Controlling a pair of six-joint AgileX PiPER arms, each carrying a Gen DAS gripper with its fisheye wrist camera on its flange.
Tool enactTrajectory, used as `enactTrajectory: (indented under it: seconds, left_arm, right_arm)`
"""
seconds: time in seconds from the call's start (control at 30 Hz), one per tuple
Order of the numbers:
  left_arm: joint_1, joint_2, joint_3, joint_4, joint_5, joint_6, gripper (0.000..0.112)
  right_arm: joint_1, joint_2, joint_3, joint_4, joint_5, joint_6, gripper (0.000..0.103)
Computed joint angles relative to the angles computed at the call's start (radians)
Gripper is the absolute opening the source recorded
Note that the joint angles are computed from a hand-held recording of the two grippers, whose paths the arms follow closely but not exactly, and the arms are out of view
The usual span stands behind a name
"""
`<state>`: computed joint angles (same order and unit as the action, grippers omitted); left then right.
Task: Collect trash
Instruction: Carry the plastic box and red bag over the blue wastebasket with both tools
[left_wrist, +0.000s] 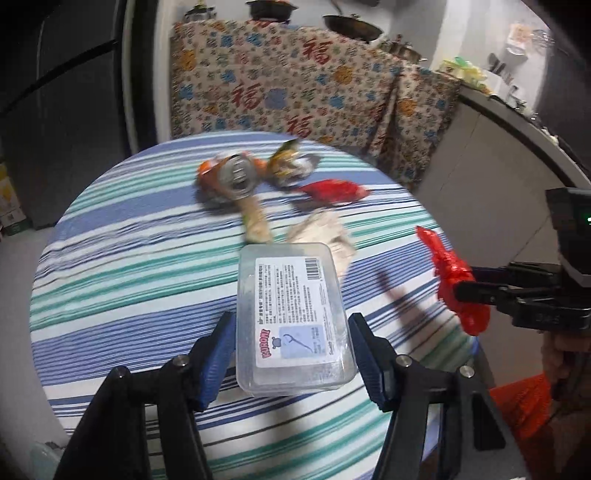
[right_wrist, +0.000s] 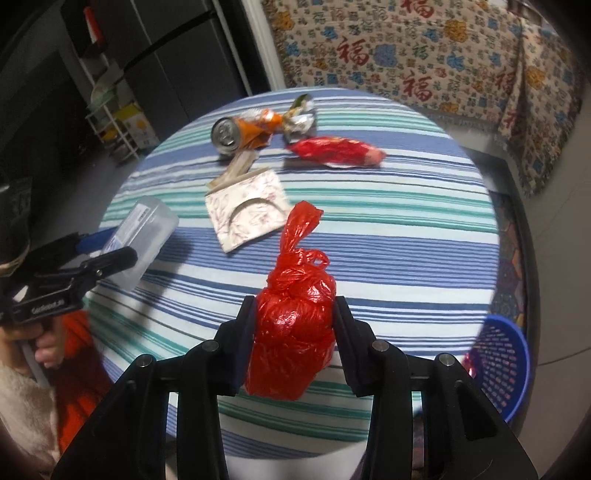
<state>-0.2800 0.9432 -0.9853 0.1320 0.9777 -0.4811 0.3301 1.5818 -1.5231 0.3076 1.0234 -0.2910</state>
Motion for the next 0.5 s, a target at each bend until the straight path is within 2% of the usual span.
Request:
enactTrajectory:
  seconds: [0.1, 0.23, 0.33, 0.5]
  left_arm:
    - [-0.132, 0.072, -0.077, 0.037, -0.020, -0.101, 0.062]
    - [-0.262, 0.223, -0.205, 0.031, -0.068, -0.158, 0.062]
    - [-0.372, 0.372, -0.343, 0.058, -0.077, -0.192, 0.062]
    - [-0.468, 0.627, -0.578, 0.054, -0.079, -0.198, 0.062]
  right_arm:
    - [-0.088, -0.041, 0.013, 0.029, 0.020, -0.054, 0.041]
    - [-0.282, -0.082, 0.013, 0.067, 0.077, -0.168, 0.041]
    - [-0.427, -0.081, 0.001, 0.089, 0.118, -0.250, 0.041]
    - [-0.635, -0.026, -0.041, 0.134, 0.164, -0.360, 0.041]
